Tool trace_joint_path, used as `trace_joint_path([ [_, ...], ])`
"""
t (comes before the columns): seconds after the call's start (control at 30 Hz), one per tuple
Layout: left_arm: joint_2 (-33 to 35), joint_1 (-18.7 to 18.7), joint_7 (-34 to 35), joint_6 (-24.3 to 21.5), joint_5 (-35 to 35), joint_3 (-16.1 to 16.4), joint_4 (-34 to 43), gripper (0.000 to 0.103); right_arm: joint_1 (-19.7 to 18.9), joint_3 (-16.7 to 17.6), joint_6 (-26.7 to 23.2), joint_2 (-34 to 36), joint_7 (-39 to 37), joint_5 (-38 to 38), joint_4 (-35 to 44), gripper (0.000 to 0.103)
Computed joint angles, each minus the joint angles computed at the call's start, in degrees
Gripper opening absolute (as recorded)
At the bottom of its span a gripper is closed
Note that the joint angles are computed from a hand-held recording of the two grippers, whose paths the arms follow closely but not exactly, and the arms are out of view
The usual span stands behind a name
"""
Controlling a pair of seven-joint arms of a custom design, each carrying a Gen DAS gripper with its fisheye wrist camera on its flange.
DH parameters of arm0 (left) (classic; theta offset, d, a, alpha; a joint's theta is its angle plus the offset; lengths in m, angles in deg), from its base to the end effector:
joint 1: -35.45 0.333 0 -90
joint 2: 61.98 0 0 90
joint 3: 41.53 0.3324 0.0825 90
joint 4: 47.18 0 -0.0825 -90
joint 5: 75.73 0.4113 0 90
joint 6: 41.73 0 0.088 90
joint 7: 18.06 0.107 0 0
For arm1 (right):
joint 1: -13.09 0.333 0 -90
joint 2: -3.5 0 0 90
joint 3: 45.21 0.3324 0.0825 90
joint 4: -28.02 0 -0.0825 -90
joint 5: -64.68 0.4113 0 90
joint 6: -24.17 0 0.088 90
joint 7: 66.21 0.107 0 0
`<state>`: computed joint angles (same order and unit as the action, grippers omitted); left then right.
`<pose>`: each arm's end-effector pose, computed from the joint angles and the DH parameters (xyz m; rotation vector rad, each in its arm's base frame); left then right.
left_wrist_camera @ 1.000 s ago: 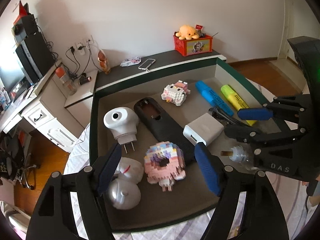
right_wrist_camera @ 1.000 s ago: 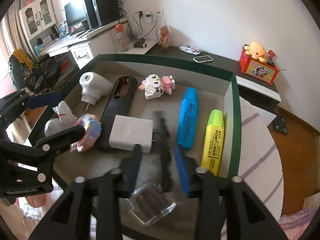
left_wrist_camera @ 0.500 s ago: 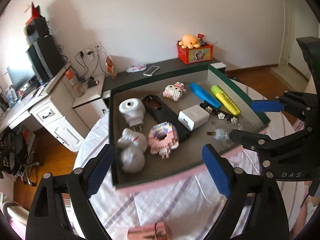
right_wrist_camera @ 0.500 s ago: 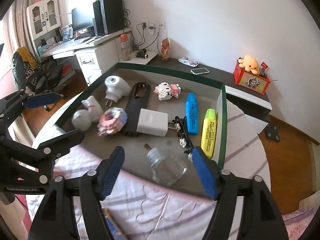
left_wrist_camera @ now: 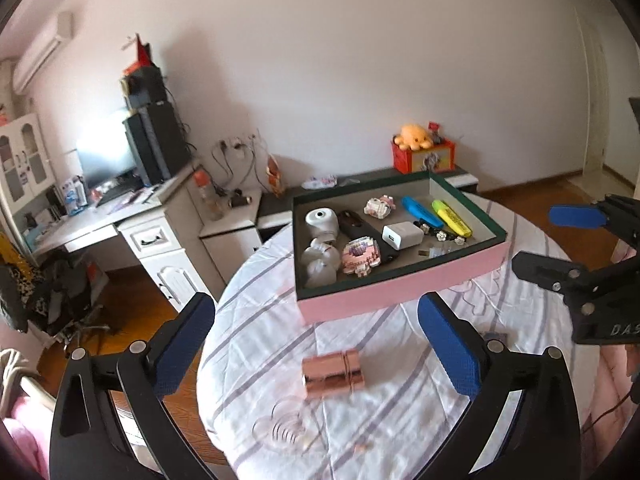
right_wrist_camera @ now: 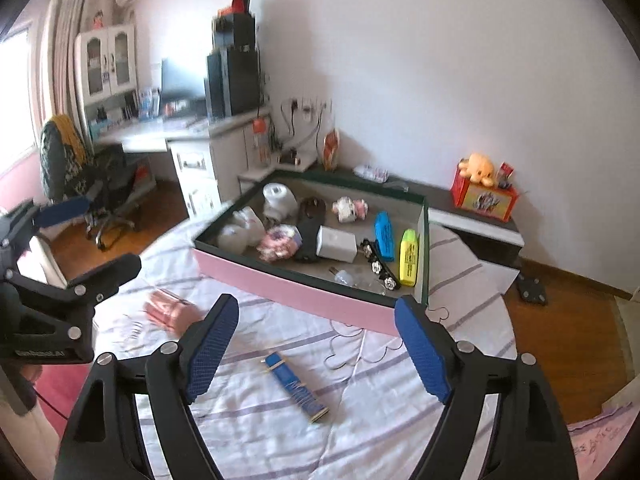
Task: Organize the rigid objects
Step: 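Withdraw both tools from the box toward the remaining objects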
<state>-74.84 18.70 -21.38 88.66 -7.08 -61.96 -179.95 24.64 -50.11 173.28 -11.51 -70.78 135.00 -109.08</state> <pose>0.4243 -0.3002 0.4604 -1.6772 1.3588 -0.5496 0.5048 0.0380 0.4590 -2.0792 0.8372 -0.4471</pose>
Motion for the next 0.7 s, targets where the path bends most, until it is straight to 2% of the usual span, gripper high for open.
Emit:
trace_joint_path([
  [0.13, -4.6, -1.6, -7.3, -4.5, 0.7, -2.9, -4.0, 0.103, 0.6, -1.1, 0.7, -5.2, -4.7, 5.2, -4.5, 0.088],
  [0.2, -6.8, -2.5, -10.3, -5.7, 0.7, -4.1, -6.2, 0.103, 1.1, -1.8, 2.2, -8.0, -9.0, 10.5, -7.1, 0.101],
  [0.23, -7.5, -2.9, -11.5, -6.5, 0.8, -4.7, -7.0, 0.103, 1.3, -2.1, 2.8, -8.9, -11.4, 13.1, -8.0, 0.103],
  [0.3, -8.7, -3.7, -12.8, -8.1, 1.1, -5.8, -8.3, 0.103, 1.3, -2.4, 3.6, -11.2, -16.3, 18.6, -10.2, 0.103],
  [0.5, -10.1, -5.7, -14.0, -11.4, 1.0, -7.5, -10.2, 0.103, -1.0, -1.9, 1.5, -13.2, -17.5, 20.9, -13.1, 0.103],
  [0.7, -10.0, -6.4, -13.8, -9.5, 0.8, -6.5, -10.8, 0.103, -1.9, -0.9, 2.1, -13.2, -16.8, 19.6, -13.8, 0.103],
])
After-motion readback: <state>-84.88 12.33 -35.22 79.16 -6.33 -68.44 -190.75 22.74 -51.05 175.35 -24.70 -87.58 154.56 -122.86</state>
